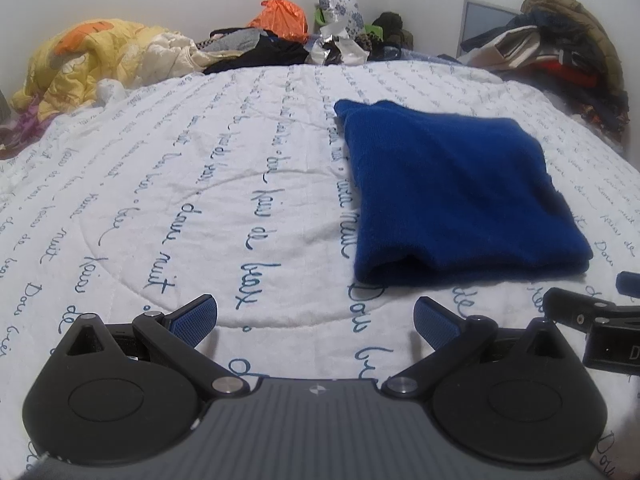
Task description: Fold small clothes
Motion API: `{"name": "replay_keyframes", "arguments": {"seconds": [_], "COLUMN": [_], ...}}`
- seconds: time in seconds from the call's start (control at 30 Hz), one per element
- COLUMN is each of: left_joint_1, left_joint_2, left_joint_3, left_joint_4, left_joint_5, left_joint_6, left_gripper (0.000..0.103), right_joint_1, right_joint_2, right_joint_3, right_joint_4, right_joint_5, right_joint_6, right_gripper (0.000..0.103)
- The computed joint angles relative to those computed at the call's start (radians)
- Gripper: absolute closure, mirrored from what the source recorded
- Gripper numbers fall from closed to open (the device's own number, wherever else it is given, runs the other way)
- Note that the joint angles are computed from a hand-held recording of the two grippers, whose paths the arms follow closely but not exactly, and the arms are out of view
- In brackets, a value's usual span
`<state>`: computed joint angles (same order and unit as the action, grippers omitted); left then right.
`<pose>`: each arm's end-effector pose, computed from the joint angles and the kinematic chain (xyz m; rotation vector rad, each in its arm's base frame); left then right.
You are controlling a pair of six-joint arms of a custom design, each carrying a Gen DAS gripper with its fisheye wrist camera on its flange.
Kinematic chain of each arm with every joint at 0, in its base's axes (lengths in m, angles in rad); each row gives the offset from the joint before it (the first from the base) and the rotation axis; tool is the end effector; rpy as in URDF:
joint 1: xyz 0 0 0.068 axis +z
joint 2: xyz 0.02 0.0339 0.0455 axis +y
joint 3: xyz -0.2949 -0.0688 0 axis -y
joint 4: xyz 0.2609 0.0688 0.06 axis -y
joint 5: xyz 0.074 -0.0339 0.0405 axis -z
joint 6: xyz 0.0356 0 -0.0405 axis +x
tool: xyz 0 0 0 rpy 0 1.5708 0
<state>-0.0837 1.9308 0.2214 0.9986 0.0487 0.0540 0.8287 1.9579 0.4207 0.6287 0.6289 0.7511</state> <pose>0.2293 -0.0210 0.0513 0.1824 2.2743 -0.0711 0.1934 0.1799 0.0468 0.1640 2.2566 0.0343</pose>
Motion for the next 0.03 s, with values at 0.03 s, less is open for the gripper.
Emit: {"name": "replay_keyframes", "arguments": {"seconds": [0.03], "left_joint_1": [0.009], "left_joint_2": [-0.006], "left_joint_3": [0.001], "left_joint_4": [-0.003], "left_joint_5": [0.013], "left_joint_6": [0.004], "left_gripper": [0.0], "right_joint_1": [-0.006], "right_joint_2": [-0.002], "right_joint_3": [-0.005], "right_joint_4": [0.01], "right_joint_5": [-0.006], "right_joint_6": [-0.01], "right_gripper": [0.0]}}
